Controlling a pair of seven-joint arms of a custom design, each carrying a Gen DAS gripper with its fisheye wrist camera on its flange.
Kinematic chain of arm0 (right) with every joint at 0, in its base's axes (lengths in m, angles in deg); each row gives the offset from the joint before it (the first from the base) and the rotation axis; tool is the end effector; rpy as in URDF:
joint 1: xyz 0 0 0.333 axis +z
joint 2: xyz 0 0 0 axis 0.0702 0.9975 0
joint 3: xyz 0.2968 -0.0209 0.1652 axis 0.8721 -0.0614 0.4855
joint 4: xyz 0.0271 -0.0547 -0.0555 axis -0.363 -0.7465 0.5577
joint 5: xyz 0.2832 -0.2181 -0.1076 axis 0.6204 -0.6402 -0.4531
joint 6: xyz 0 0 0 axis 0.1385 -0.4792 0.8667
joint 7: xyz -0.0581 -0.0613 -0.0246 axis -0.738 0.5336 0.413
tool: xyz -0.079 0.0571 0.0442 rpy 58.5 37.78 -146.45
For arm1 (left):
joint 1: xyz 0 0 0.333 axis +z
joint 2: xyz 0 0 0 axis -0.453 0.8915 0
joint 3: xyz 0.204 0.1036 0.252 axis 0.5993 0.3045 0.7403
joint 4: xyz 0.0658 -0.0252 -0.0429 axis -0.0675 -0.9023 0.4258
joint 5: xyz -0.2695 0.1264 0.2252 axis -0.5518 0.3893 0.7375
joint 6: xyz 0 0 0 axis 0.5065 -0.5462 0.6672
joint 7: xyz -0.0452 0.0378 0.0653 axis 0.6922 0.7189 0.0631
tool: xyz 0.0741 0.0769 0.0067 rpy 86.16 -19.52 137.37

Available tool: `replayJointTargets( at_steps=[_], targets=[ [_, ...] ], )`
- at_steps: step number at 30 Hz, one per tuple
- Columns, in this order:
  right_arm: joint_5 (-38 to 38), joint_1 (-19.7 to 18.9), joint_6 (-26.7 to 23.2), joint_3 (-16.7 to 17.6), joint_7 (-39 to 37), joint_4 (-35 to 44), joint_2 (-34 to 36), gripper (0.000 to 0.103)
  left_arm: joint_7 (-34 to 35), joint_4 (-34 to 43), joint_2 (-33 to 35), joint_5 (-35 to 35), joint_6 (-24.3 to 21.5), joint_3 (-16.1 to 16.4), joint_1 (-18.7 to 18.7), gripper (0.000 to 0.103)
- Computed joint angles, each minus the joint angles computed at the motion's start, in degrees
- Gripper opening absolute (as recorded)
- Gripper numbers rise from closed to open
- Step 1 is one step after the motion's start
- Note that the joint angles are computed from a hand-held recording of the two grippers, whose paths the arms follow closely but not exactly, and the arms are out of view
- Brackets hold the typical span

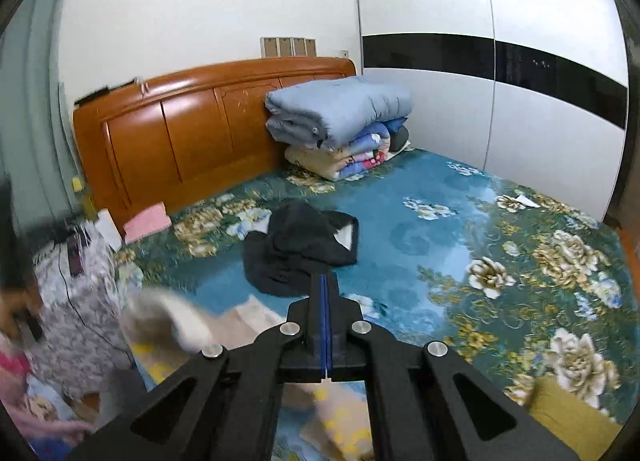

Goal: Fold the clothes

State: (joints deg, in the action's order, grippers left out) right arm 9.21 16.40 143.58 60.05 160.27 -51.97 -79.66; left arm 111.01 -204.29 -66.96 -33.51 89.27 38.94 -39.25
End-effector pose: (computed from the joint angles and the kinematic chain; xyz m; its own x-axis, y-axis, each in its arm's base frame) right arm 0.3862 0.3007 0.6700 0.1743 -0.9837 -0.0450 -0.5630 -0.0620 -0.8241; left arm 0.4228 -0.1081 0.6741 -0.2167 -0.9760 -0.0231 -0.3761 0.1053 -0.9206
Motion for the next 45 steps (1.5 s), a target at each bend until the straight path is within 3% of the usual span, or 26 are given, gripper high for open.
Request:
replayJointTargets(
  at_steps=[3, 7, 13, 15, 19, 24, 26, 31, 33, 35, 36, 43, 45],
  targets=[
    [3.17, 1.77, 1.28, -1.19, -0.88, -0.81, 2.97, 0.0, 0.39, 1.67, 2.51, 0.67, -2.69, -1.14, 0.62, 0.0],
    [10.52, 6.7, 2.67, -4.31, -7.42, -2.19, 7.63, 0.0, 3.12, 0.5, 4.81, -5.66, -6.89, 1.4, -4.2, 0.0],
    [20.18, 11.26, 1.4, -6.87, -13.31, -8.09, 10.53, 0.002, 2.57, -2.01, 7.45, -8.2, -9.36, -1.99, -2.04, 0.001],
    [26.34, 12.96, 0.43, -8.07, -16.25, -11.01, 10.74, 0.01, 1.43, -2.84, 8.21, -7.55, -9.7, -3.31, -0.83, 0.001],
    [43.09, 16.73, 2.86, -10.22, -24.06, -18.38, 9.76, 0.045, 0.6, -3.37, 9.95, -8.75, -11.08, -3.93, -0.56, 0.001],
    [74.1, 23.54, 8.49, -13.14, -44.53, -22.16, 11.83, 0.058, 0.71, -3.6, 11.37, -11.73, -11.91, -4.18, -1.17, 0.001],
    [87.92, 24.74, 8.53, -13.27, -54.89, -21.81, 13.32, 0.058, 0.73, -4.28, 11.02, -11.14, -11.61, -4.81, -0.81, 0.001],
    [101.23, 22.52, 9.17, -10.58, -66.54, -17.31, 17.69, 0.058, 0.06, -5.44, 9.91, -10.39, -11.52, -4.66, 0.02, 0.002],
    [96.49, 21.51, 9.52, -9.7, -63.29, -15.93, 18.45, 0.055, -0.58, -5.86, 9.49, -10.03, -11.69, -4.41, 0.7, 0.004],
    [89.17, 20.43, 8.61, -9.55, -56.69, -14.84, 18.59, 0.018, -1.13, -6.16, 9.42, -9.87, -11.86, -4.12, 1.2, 0.005],
    [88.02, 20.01, 8.3, -9.64, -55.54, -14.14, 18.75, 0.017, -1.19, -6.26, 9.51, -10.05, -11.9, -3.89, 1.24, 0.005],
    [107.04, 16.23, 6.47, -10.8, -73.52, -1.57, 21.11, 0.014, -1.85, -6.82, 10.72, -9.83, -12.09, -3.73, 2.3, 0.005],
    [107.15, 14.78, 6.68, -11.18, -74.04, 4.32, 24.27, 0.014, -1.42, -6.79, 11.04, -10.07, -11.82, -3.61, 2.25, 0.005]
  ],
)
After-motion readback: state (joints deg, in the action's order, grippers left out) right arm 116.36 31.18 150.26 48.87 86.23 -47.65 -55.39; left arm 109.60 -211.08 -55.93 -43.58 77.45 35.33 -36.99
